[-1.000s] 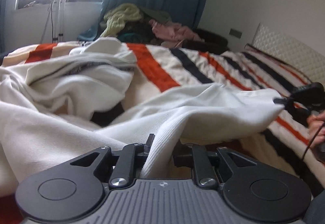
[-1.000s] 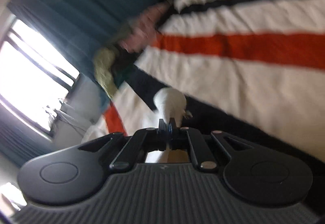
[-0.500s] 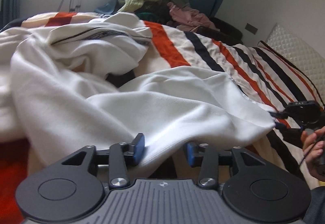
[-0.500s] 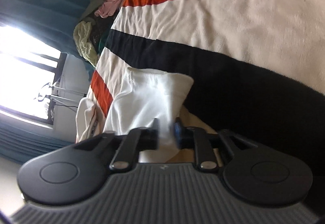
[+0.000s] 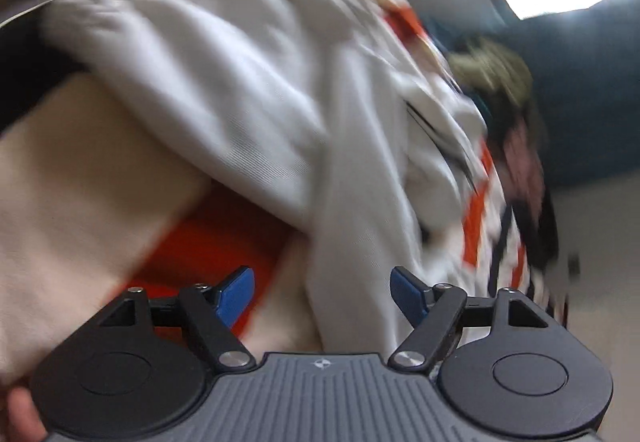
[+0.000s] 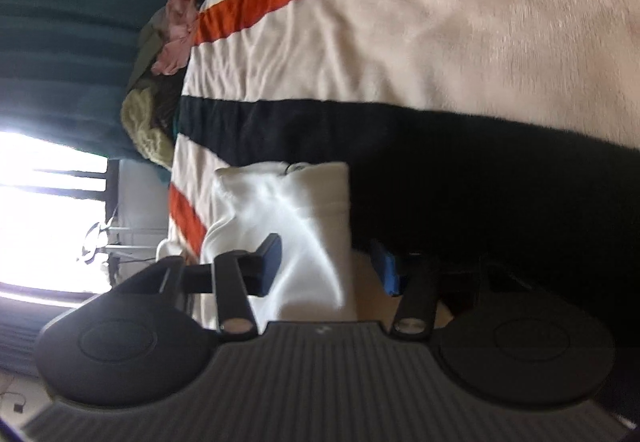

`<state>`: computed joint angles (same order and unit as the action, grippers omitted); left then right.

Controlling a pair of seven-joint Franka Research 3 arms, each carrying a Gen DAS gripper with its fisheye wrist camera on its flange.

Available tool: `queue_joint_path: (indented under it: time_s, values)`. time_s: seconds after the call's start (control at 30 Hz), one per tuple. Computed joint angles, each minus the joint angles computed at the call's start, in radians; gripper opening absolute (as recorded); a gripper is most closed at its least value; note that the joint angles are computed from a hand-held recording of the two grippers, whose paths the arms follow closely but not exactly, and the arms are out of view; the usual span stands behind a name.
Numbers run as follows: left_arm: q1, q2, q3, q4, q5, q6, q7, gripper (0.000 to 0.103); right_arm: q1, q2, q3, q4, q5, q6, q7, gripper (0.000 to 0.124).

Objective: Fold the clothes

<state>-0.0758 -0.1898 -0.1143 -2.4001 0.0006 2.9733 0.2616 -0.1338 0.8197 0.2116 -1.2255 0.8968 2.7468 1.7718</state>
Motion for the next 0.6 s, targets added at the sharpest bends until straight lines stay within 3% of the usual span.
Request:
queue_joint_path:
  time_s: [0.1, 0.17, 0.27, 0.33, 0.4, 0.47, 0.53, 0.6]
  values:
    - [0.161, -0.017, -0.095, -0.023, 0.196, -0.010, -0.269, 0.078, 0.022, 0.029, -0.025, 0.046, -0.039, 0.006, 0.028, 0.036]
    - [0.240, -0.011, -0.129, -0.037, 0.307, 0.020, -0.444, 0.077, 0.034, 0.048, -0.040, 0.078, -0.079, 0.002, 0.039, 0.021]
    - [0.333, 0.013, -0.164, -0.034, 0.464, 0.055, -0.642, 0.069, 0.044, 0.072, -0.050, 0.117, -0.129, 0.011, 0.043, 0.008]
    - [0.456, 0.013, -0.243, -0.012, 0.697, 0.049, -0.874, 0.059, 0.039, 0.075, -0.037, 0.118, -0.134, 0.056, 0.023, 0.007]
    - [0.483, 0.014, -0.264, 0.024, 0.805, -0.009, -0.941, 0.029, 0.041, 0.074, -0.035, 0.116, -0.143, 0.105, 0.014, 0.006]
    - [0.492, 0.010, -0.268, 0.046, 0.905, -0.042, -1.010, 0.012, 0.033, 0.077, -0.021, 0.119, -0.144, 0.145, 0.001, 0.006]
    - [0.515, -0.016, -0.270, 0.039, 1.033, -0.010, -1.130, 0.009, 0.025, 0.077, -0.012, 0.114, -0.140, 0.175, -0.002, 0.006]
    - [0.496, -0.073, -0.242, 0.003, 1.058, -0.005, -1.151, 0.008, 0.015, 0.066, -0.001, 0.090, -0.128, 0.232, -0.005, 0.006]
